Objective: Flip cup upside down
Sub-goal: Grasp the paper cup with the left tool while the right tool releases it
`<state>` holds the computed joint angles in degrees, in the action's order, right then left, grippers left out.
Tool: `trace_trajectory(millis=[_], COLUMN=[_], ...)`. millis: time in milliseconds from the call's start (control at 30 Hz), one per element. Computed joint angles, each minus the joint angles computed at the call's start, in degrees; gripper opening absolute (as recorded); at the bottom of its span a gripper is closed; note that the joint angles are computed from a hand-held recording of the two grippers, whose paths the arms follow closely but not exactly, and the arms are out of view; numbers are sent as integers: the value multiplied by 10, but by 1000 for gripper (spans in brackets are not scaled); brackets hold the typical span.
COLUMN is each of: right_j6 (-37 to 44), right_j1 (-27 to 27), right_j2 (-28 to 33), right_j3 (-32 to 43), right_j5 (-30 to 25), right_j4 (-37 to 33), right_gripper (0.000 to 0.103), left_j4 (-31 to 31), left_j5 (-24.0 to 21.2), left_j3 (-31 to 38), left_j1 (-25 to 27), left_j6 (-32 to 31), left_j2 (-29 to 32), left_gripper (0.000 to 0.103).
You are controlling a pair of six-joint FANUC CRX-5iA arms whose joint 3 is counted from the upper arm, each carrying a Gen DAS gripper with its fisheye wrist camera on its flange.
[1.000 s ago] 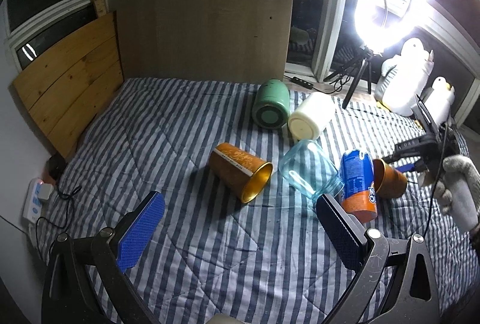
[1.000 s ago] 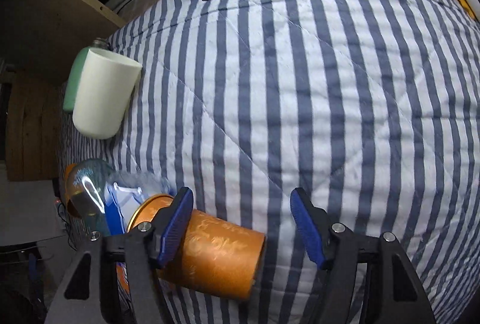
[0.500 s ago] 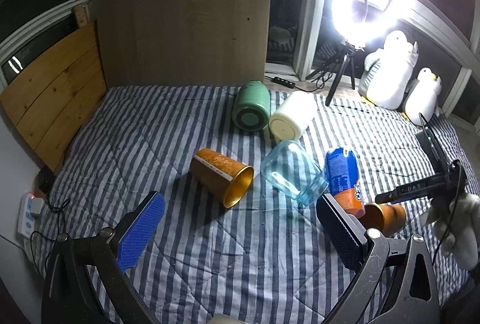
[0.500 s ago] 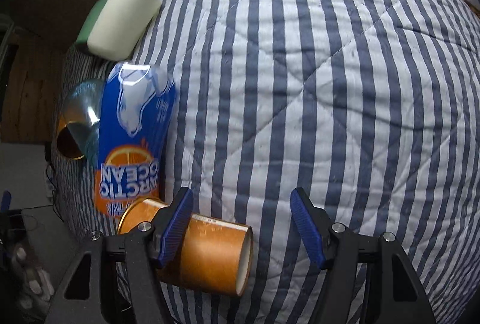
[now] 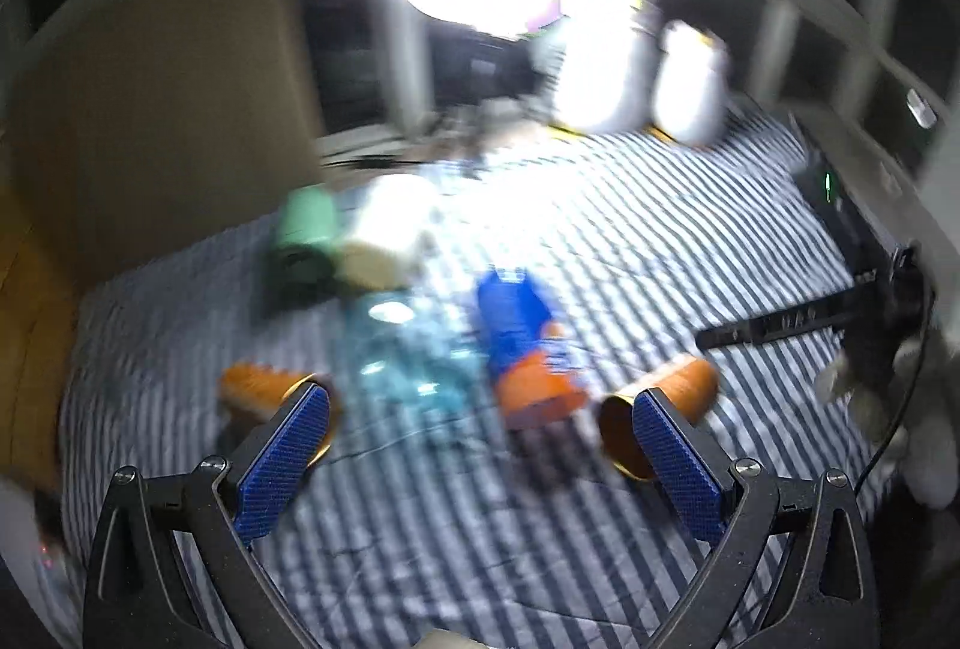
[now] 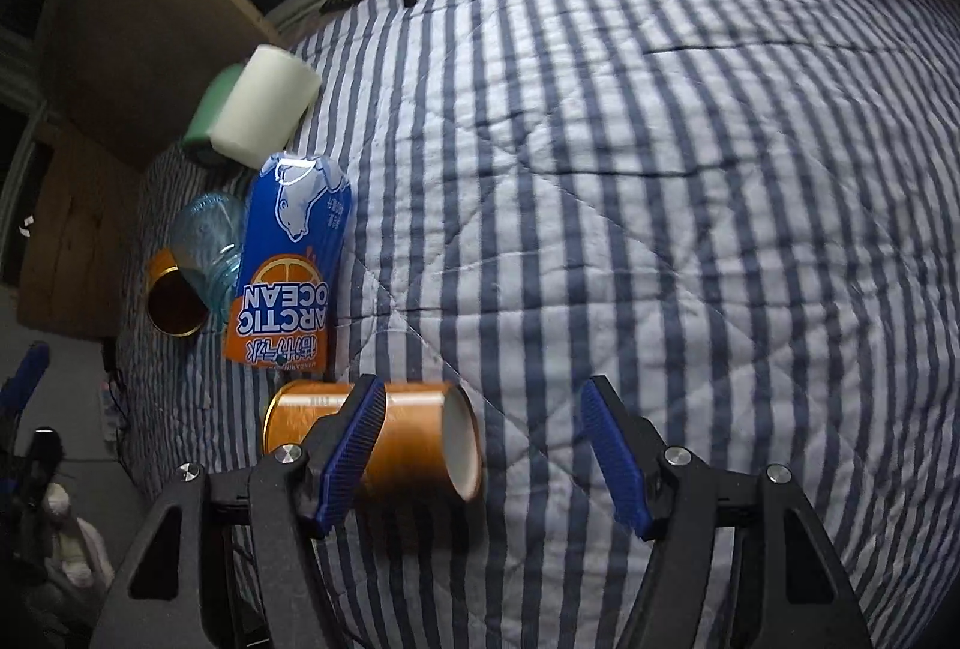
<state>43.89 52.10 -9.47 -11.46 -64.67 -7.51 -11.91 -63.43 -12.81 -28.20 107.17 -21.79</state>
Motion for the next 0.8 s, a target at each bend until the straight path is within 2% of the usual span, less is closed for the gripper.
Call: trace_trajectory(millis=[100,233,467,500,633,800], right_j6=[-39,-126,-227,-238,-268,-294], right_j1=[2,46,97,102,116,128], right_j2=[-41,-89,-161,-164,-195,-211], right_j3=[-29,-69,-122,-125,-146,-162], right_j5=[5,-5,-62,-63,-78,-83], right_j4=[22,92,180,186,204,210], right_gripper=[64,67,68,68,68,68], left_j4=[32,58,85,98,84,83], left_j5=[0,-2,-30,-43,-93,-141], left_j3=[31,68,116,126,179,234], left_j1=[-13,-34,-62,-63,-83,-95], left_j6=[-77,-135,-224,-247,-295,-318], left_j2=[58,126,219,239,298,363], left_gripper=[102,102,102,102,102,102])
